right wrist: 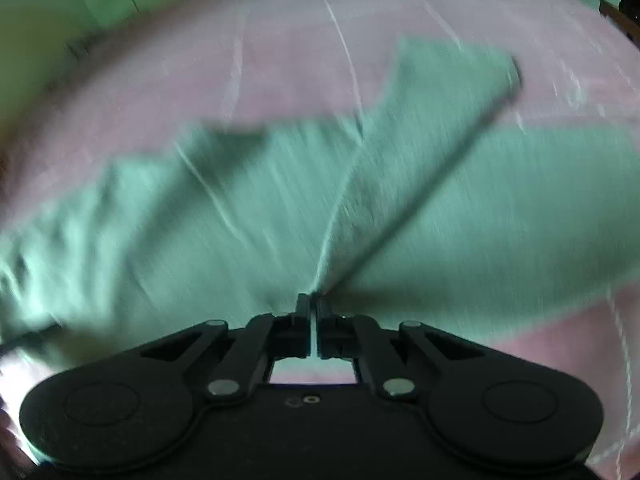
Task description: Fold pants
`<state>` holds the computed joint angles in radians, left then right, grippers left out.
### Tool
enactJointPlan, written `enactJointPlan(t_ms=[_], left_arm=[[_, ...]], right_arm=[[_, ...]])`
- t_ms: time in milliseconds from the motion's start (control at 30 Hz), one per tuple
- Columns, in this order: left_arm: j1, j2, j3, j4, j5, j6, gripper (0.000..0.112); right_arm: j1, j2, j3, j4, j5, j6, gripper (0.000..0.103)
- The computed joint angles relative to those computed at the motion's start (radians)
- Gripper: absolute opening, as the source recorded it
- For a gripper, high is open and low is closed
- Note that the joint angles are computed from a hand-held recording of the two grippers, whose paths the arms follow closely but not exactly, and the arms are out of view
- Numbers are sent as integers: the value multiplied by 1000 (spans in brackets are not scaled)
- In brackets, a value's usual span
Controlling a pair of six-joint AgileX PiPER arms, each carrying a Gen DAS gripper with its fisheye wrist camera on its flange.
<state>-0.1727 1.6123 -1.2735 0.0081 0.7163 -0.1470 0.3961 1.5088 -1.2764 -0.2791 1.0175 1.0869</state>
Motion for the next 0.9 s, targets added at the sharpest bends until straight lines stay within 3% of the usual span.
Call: enactJointPlan(t_ms=[67, 133, 167, 200, 400, 600, 633, 733, 900], left_arm=[[0, -1, 0, 0, 2, -1, 17], [4, 1, -5, -7, 8, -1, 17], [5, 2, -8, -10, 11, -2, 17], [7, 3, -10, -13, 13, 1, 17], [-2, 4, -10, 7, 12, -16, 18], [2, 11, -15, -4, 13, -7, 20], [2, 10, -13, -4, 12, -5, 20], [2, 11, -15, -7, 13, 3, 22], [16, 3, -7, -44, 10, 50, 22]], right_arm=[[-2, -25, 61, -8, -42, 29, 0], [-4, -31, 44, -14, -34, 5, 18], [-11, -42, 39, -17, -38, 3, 34], [-19, -50, 37, -31, -45, 6, 40], [-107, 18, -86, -87, -16, -62, 54], [-159, 253, -308, -129, 119, -147, 58], [-158, 275, -327, -127, 136, -157, 56], [-153, 225, -252, -164, 105, -116, 18], [-229, -49, 0, -46, -40, -75, 7]])
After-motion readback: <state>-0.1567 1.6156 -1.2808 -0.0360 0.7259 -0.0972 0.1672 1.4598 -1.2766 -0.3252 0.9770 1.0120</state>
